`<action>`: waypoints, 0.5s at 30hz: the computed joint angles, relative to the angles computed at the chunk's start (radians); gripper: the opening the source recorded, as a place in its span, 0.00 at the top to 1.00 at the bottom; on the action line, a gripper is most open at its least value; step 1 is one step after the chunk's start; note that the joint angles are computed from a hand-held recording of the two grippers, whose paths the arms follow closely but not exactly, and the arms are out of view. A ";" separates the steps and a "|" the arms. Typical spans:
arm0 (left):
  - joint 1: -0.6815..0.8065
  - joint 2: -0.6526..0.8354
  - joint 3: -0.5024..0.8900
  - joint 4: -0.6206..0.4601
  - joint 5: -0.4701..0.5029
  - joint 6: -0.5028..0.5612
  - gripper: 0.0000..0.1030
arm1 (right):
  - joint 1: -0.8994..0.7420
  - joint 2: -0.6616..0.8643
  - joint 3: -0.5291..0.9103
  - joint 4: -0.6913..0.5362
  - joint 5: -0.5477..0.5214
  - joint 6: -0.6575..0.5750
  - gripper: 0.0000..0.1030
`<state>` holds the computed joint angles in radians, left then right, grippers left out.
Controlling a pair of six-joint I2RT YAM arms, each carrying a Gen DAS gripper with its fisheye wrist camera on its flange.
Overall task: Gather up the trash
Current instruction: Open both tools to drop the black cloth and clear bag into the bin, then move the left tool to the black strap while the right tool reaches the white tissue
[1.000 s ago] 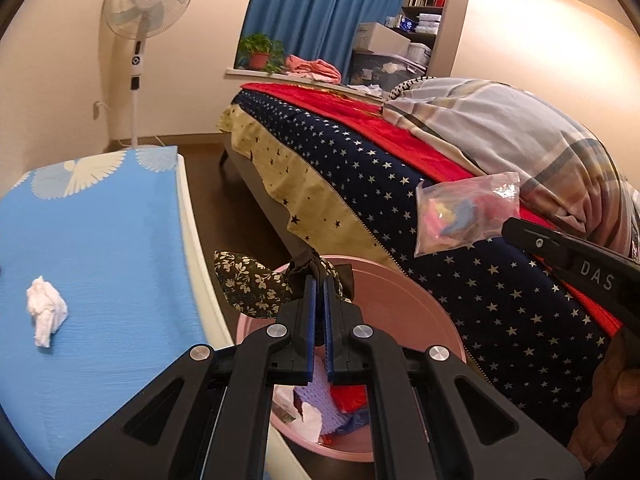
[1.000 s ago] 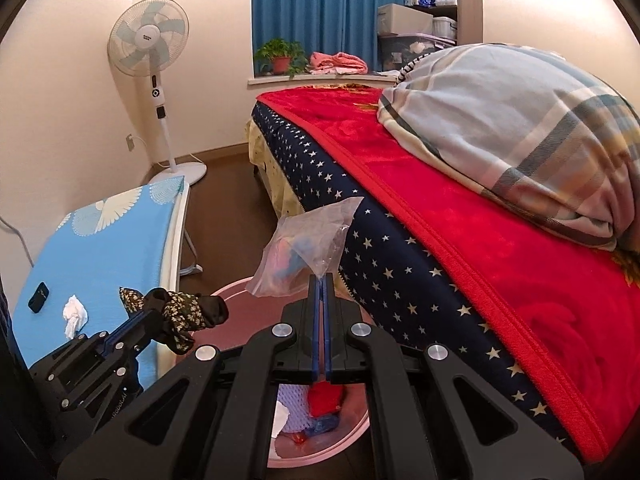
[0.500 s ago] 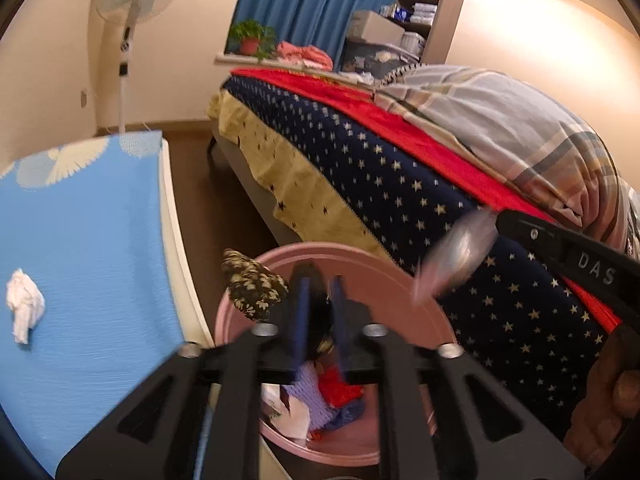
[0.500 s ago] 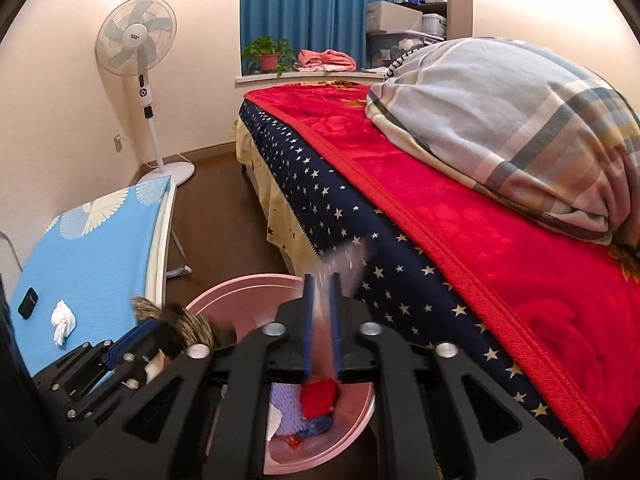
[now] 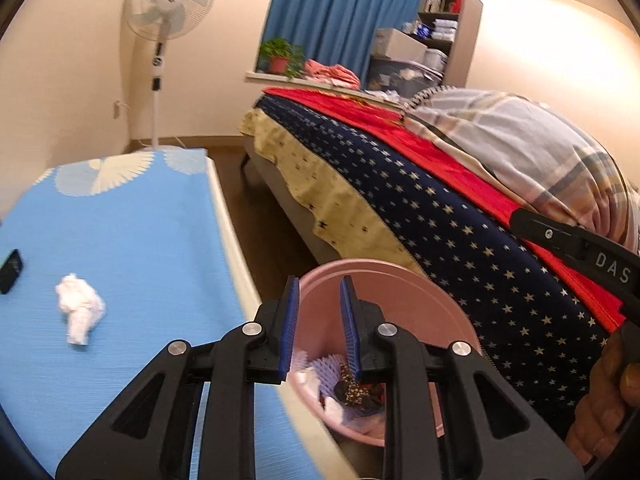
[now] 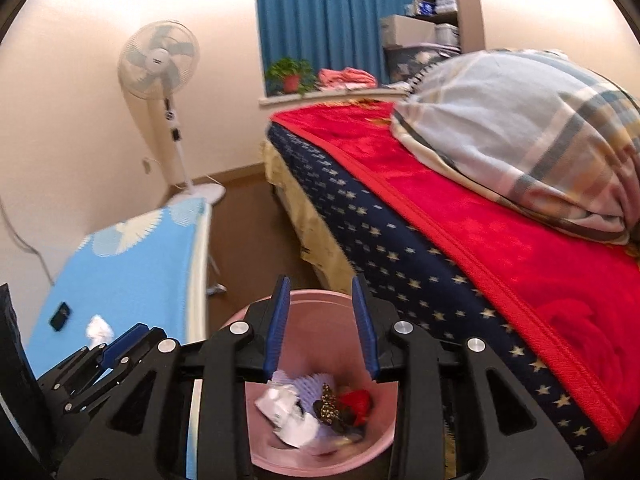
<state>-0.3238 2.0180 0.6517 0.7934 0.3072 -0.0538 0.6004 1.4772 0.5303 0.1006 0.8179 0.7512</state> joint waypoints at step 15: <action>0.265 -0.038 -0.049 0.053 -0.030 -0.018 0.79 | 0.104 0.206 0.113 0.302 -0.078 -0.137 0.68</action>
<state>-0.0586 1.9795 0.6023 0.8464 0.2773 -0.0714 0.7041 1.6836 0.6433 0.4027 0.7395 0.6145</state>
